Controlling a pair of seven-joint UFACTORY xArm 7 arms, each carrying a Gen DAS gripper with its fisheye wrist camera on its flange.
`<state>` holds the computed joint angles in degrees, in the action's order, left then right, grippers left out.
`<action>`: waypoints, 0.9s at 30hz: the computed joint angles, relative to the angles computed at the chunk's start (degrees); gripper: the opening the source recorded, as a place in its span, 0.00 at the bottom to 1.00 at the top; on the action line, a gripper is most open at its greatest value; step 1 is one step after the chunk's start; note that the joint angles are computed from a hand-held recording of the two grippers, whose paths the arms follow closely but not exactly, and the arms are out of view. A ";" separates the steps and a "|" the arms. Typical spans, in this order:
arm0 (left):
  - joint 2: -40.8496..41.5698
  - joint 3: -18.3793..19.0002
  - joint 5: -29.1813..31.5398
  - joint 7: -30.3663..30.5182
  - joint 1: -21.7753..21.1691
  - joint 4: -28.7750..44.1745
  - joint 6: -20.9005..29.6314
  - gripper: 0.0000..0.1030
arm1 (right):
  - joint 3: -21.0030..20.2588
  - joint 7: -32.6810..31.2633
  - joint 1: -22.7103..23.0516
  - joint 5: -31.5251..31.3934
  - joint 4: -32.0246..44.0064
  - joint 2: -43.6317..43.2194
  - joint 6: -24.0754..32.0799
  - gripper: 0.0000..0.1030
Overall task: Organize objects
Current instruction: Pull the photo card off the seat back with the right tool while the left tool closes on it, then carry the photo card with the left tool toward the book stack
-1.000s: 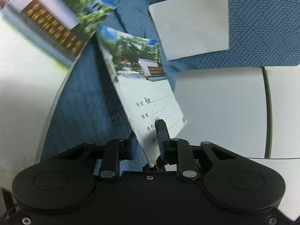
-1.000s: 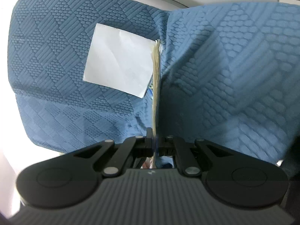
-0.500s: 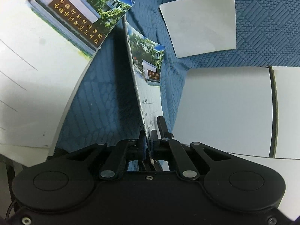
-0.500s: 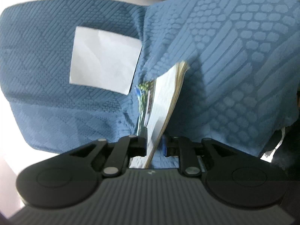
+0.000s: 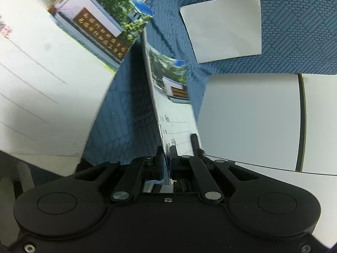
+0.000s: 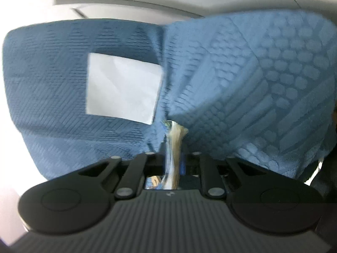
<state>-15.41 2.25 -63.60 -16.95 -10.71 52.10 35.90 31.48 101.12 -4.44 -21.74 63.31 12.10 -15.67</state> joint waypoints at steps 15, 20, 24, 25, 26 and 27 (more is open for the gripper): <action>-3.48 3.85 -0.59 3.42 2.31 2.45 7.57 0.05 | -1.19 2.21 3.20 -4.81 2.35 -10.78 12.60 0.05; -4.55 4.37 1.46 4.05 3.16 5.06 9.49 0.05 | -4.11 -0.24 7.71 -6.70 7.86 -11.00 18.77 0.05; -5.52 5.27 1.79 4.83 3.46 6.66 10.42 0.05 | -6.50 0.07 11.07 -9.11 11.11 -11.22 21.94 0.06; -5.93 5.45 1.97 4.79 3.59 6.96 10.54 0.05 | -7.05 -0.10 11.93 -9.39 12.10 -10.97 22.46 0.06; -6.27 5.66 2.24 4.88 3.69 7.31 10.66 0.05 | -7.63 -0.58 12.69 -9.25 12.74 -10.88 22.63 0.06; -6.57 5.89 2.48 4.94 3.78 7.65 10.78 0.05 | -8.19 -0.80 13.54 -9.54 13.64 -10.58 23.00 0.06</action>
<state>-21.99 8.14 -61.12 -12.01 -6.93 59.75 46.68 23.29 100.32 9.10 -31.28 76.95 1.52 7.33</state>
